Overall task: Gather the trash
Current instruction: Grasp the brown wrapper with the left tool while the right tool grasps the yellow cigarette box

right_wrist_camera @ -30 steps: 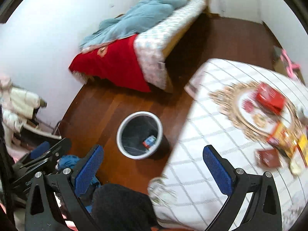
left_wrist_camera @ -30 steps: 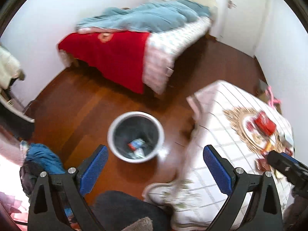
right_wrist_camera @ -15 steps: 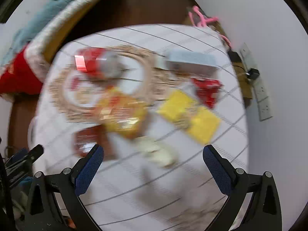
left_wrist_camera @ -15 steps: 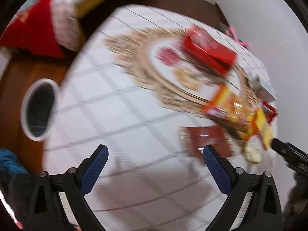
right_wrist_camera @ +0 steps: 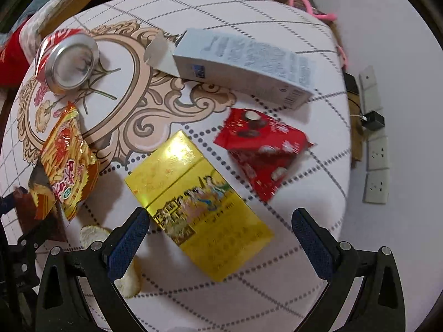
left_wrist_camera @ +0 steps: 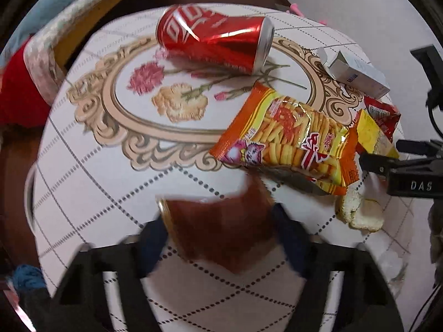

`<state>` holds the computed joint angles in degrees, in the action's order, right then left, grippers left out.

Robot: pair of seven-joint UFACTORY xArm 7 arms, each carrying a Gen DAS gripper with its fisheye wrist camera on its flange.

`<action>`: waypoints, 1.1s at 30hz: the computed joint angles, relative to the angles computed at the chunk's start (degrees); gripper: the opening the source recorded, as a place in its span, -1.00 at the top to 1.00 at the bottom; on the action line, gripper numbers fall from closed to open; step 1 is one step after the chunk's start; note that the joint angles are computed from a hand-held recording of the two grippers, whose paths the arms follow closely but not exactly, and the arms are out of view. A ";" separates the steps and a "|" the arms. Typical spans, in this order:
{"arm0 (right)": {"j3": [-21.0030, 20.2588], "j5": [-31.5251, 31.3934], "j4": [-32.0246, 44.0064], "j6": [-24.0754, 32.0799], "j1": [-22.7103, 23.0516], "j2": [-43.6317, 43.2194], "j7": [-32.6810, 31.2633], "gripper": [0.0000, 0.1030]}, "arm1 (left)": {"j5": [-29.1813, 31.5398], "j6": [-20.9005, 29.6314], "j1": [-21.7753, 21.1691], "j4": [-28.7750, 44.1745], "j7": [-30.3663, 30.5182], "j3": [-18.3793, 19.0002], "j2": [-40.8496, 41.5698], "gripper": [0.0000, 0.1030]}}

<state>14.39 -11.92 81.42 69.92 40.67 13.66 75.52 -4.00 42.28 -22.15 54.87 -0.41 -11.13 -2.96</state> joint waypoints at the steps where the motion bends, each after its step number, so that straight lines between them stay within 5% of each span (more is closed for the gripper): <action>1: -0.09 -0.32 -0.45 -0.57 -0.07 -0.01 -0.16 -0.98 | 0.23 -0.13 -0.24 0.31 -0.28 -0.27 0.17 0.00; 7: 0.41 -1.88 -2.66 -3.05 0.36 -2.08 3.54 -0.54 | 3.61 -1.82 -0.67 -1.99 -1.93 -0.81 -2.76 0.25; 16: 2.34 5.11 -9.56 -9.90 -0.40 -7.61 10.00 -0.50 | 5.27 -2.56 -0.66 -4.64 -1.73 -0.85 -5.45 0.28; 23: 2.92 2.19 -2.10 -1.43 1.54 -2.67 8.51 -0.49 | 5.11 -3.36 -0.39 -5.06 -0.57 -0.52 -5.58 0.36; 33: 1.88 -4.32 6.20 4.74 7.93 0.92 17.94 -0.34 | 4.95 -2.66 -0.88 -6.89 -0.41 -0.76 -10.95 0.51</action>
<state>16.27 -16.24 87.61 74.66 48.60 14.57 93.46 0.95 39.63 -23.03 47.98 -0.82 -11.88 -13.90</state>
